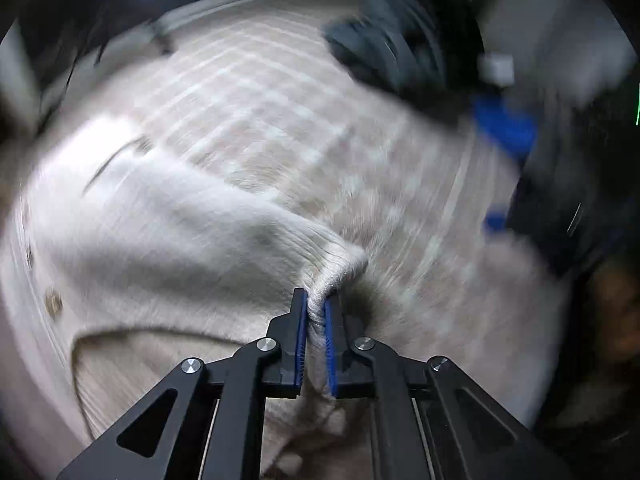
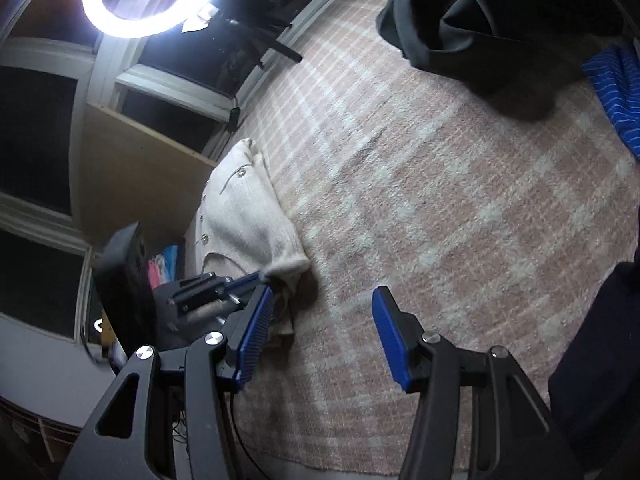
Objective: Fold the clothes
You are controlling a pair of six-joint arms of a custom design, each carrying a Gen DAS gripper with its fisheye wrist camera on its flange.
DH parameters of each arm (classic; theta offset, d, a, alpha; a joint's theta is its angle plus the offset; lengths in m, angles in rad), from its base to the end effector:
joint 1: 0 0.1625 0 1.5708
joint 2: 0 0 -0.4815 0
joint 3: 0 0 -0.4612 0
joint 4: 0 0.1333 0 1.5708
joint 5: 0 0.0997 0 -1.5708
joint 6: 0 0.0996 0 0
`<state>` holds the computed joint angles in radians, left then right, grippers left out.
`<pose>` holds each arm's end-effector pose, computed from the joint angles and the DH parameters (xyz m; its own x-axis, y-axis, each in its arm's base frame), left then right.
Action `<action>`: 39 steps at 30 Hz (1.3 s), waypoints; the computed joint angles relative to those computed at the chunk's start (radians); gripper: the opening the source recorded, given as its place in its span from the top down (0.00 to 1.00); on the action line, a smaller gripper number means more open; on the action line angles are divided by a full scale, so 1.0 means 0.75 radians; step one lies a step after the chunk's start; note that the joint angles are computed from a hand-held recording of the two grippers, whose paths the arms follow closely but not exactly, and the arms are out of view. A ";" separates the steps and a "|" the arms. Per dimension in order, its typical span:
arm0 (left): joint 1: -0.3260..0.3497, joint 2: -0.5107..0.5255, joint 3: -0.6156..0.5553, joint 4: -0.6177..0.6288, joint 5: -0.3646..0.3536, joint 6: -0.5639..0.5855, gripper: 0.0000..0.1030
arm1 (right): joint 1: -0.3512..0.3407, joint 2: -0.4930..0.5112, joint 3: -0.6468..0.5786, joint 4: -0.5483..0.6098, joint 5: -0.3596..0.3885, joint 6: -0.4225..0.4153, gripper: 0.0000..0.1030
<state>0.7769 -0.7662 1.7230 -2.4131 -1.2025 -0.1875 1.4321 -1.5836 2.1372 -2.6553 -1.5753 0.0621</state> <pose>-0.3813 -0.6121 0.0157 -0.7458 0.5521 -0.3727 0.5796 0.8137 0.0456 0.0593 -0.5359 0.3661 -0.9808 0.1932 -0.0275 0.1804 0.8437 -0.5056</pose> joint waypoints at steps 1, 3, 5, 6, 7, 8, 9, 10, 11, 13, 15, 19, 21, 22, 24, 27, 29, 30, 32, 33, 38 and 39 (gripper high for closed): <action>0.018 -0.038 0.025 -0.063 -0.039 -0.048 0.93 | 0.002 0.001 0.000 0.002 0.005 -0.011 0.50; 0.040 -0.112 0.081 -0.175 -0.105 -0.120 0.93 | 0.009 0.012 -0.005 0.008 0.017 -0.038 0.50; 0.048 -0.170 0.125 -0.261 -0.144 -0.157 0.93 | 0.028 0.043 -0.023 0.022 0.025 -0.077 0.50; 0.047 -0.189 0.140 -0.288 -0.145 -0.161 0.93 | 0.044 0.066 -0.036 0.026 0.015 -0.104 0.50; 0.046 -0.210 0.156 -0.310 -0.147 -0.162 0.93 | 0.059 0.088 -0.050 0.030 0.004 -0.132 0.50; 0.051 -0.221 0.156 -0.312 -0.154 -0.161 0.93 | 0.074 0.110 -0.064 0.035 -0.006 -0.160 0.51; 0.055 -0.240 0.173 -0.320 -0.155 -0.164 0.93 | 0.089 0.133 -0.078 0.040 -0.017 -0.187 0.54; 0.058 -0.245 0.179 -0.321 -0.158 -0.169 0.93 | 0.103 0.159 -0.094 0.044 -0.035 -0.201 0.56; 0.060 -0.250 0.185 -0.323 -0.161 -0.173 0.93 | 0.104 0.184 -0.113 0.059 -0.011 -0.197 0.58; 0.065 -0.237 0.195 -0.342 -0.191 -0.180 0.92 | 0.097 0.218 -0.139 0.075 0.054 -0.179 0.61; 0.055 -0.196 0.168 -0.242 -0.188 -0.148 0.86 | 0.094 0.228 -0.151 0.072 0.074 -0.158 0.61; 0.020 -0.241 0.233 -0.199 -0.107 -0.193 0.81 | 0.086 0.219 -0.172 0.173 0.078 -0.167 0.59; 0.006 -0.313 0.304 -0.238 -0.043 -0.240 0.81 | 0.095 0.220 -0.168 0.162 0.043 -0.157 0.59; -0.001 -0.349 0.337 -0.254 -0.010 -0.264 0.81 | 0.102 0.224 -0.168 0.147 0.022 -0.161 0.59; -0.009 -0.419 0.397 -0.267 0.075 -0.319 0.75 | 0.118 0.236 -0.168 0.109 -0.015 -0.165 0.59; 0.001 -0.518 0.467 -0.255 0.192 -0.420 0.73 | 0.154 0.293 -0.206 0.118 -0.119 -0.196 0.59; 0.015 -0.567 0.490 -0.227 0.259 -0.485 0.73 | 0.192 0.359 -0.268 0.220 -0.248 -0.226 0.59; 0.017 -0.588 0.497 -0.213 0.300 -0.513 0.73 | 0.210 0.393 -0.300 0.272 -0.313 -0.237 0.61; 0.013 -0.642 0.510 -0.200 0.401 -0.539 0.73 | 0.254 0.400 -0.337 0.308 -0.392 -0.285 0.61; 0.019 -0.665 0.505 -0.187 0.435 -0.546 0.72 | 0.277 0.398 -0.359 0.322 -0.424 -0.305 0.61; 0.071 -0.692 0.450 -0.209 0.478 -0.520 0.62 | 0.343 0.400 -0.486 0.303 -0.340 -0.362 0.53; 0.088 -0.683 0.437 -0.237 0.451 -0.505 0.55 | 0.355 0.407 -0.515 0.296 -0.320 -0.375 0.44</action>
<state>0.8425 -1.2785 2.0506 -2.5908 -0.8640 -0.5665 1.6987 -1.2780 1.7513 -2.4331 -1.8155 -0.2195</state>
